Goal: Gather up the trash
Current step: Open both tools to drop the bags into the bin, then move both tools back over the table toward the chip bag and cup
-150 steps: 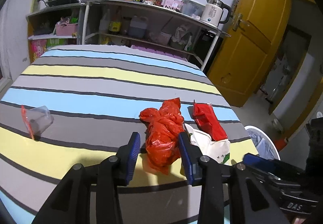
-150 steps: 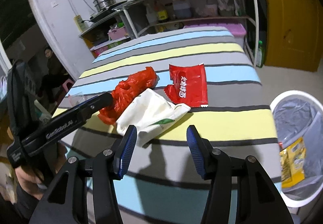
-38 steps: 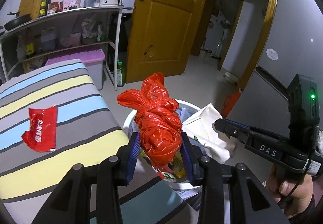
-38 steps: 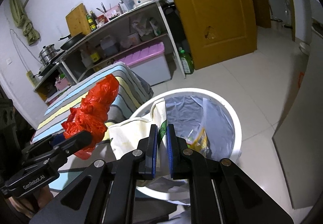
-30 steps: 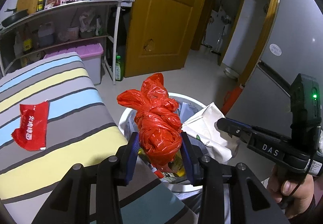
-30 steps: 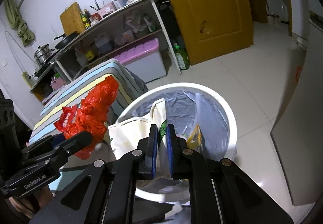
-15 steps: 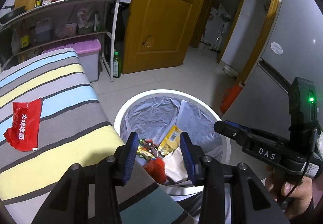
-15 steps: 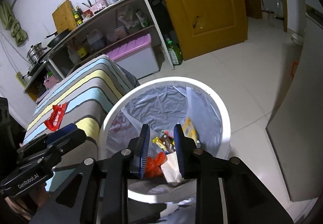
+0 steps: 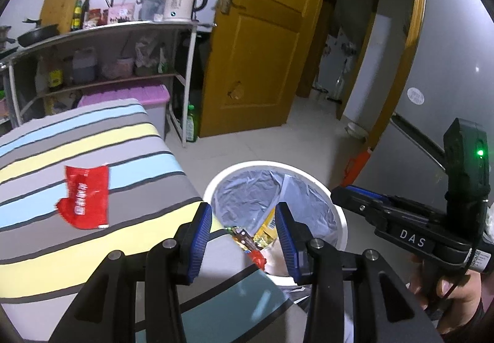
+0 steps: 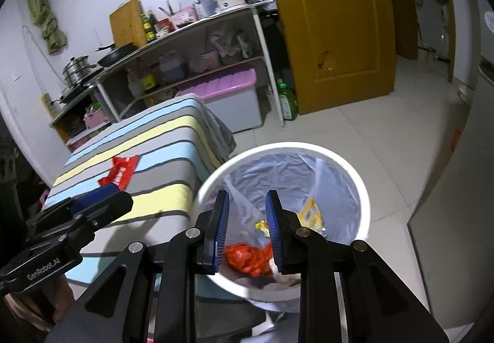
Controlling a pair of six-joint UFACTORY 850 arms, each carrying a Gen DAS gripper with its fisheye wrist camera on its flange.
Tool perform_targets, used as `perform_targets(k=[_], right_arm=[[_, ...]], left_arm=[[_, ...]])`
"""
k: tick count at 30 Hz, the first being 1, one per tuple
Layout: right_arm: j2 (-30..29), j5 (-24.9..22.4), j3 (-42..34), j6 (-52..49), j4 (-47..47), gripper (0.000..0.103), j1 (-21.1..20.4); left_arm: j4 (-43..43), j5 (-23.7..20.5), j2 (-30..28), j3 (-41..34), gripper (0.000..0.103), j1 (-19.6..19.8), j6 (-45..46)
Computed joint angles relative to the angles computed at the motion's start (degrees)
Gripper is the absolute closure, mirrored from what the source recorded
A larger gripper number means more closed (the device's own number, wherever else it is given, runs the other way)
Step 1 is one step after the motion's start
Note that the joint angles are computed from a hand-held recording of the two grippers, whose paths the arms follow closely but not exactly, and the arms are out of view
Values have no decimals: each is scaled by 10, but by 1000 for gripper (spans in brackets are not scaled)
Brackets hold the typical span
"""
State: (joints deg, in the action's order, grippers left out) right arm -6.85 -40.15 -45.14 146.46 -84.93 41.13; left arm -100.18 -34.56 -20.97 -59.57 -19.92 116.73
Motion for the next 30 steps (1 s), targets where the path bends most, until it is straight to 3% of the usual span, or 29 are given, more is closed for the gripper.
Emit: perform_targets(k=[10,30], right_arm=[[-21,5,-40,-36,-15,78,18],[-86,60,-121,-78,-48,78,29]], left_arm=[[-50,-6,49,50,61,39,49],[-95,3,66,76,61,111,71]])
